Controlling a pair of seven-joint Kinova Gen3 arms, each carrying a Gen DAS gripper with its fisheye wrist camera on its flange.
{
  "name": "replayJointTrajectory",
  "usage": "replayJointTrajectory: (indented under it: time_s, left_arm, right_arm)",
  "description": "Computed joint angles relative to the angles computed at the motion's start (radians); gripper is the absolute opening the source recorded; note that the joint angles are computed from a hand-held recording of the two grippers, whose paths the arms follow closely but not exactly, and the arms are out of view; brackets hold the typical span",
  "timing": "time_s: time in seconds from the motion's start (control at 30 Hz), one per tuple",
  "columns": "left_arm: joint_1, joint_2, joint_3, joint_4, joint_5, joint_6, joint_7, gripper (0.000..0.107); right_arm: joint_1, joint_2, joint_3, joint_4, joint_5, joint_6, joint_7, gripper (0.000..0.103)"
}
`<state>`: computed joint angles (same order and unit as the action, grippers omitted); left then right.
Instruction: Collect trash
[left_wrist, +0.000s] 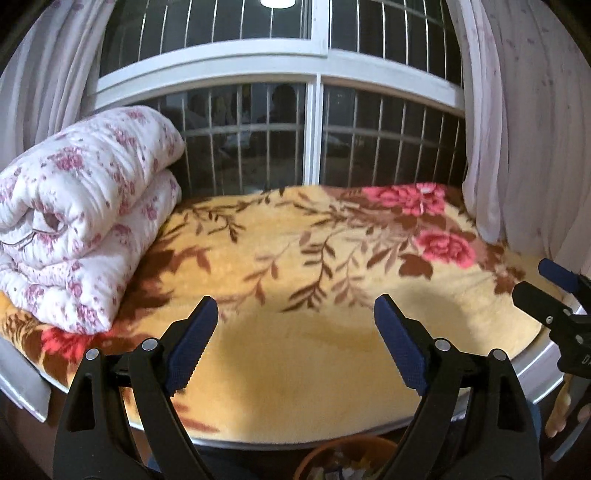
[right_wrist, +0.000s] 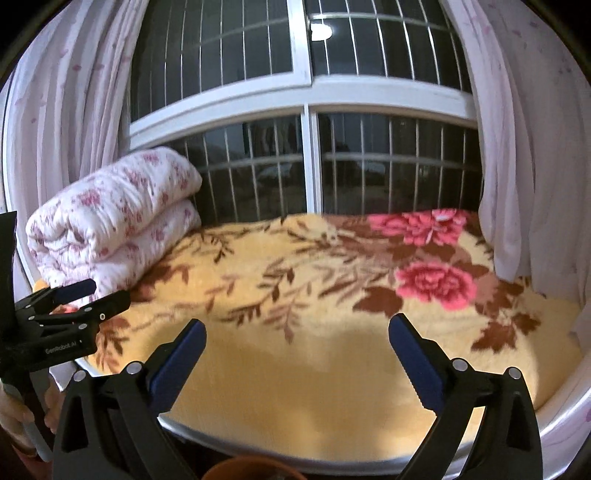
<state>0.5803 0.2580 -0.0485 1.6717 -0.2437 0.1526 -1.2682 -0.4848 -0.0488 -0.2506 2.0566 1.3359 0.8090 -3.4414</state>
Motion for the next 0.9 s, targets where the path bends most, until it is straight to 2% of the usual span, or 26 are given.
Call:
replayJointTrajectory:
  time_s: [0.13,0.3,0.6,0.73,0.9]
  left_arm:
    - [0.083,-0.013,-0.092,0.014,-0.029,-0.039,0.05,0.084]
    - [0.149,-0.022,-0.164,0.021,-0.042,-0.065,0.074,0.084]
    - [0.181,-0.024,-0.197,0.02,-0.026,-0.075,0.06,0.084]
    - [0.252,-0.021,-0.275,0.019,-0.037,-0.079,0.082,0.084]
    - [0.236,-0.022,-0.257,0.009,-0.04,-0.071,0.08,0.084]
  right_arm:
    - [-0.002,-0.008,-0.005,-0.003,0.018,0.017,-0.014,0.098]
    - [-0.006,-0.012,-0.011,-0.006,0.017,0.039,-0.015,0.098]
    - [-0.006,-0.012,-0.013,-0.009,0.012,0.047,-0.012,0.098]
    - [-0.005,-0.013,-0.012,-0.008,0.011,0.045,-0.01,0.098]
    - [0.003,-0.02,-0.007,0.005,0.009,0.034,-0.016,0.098]
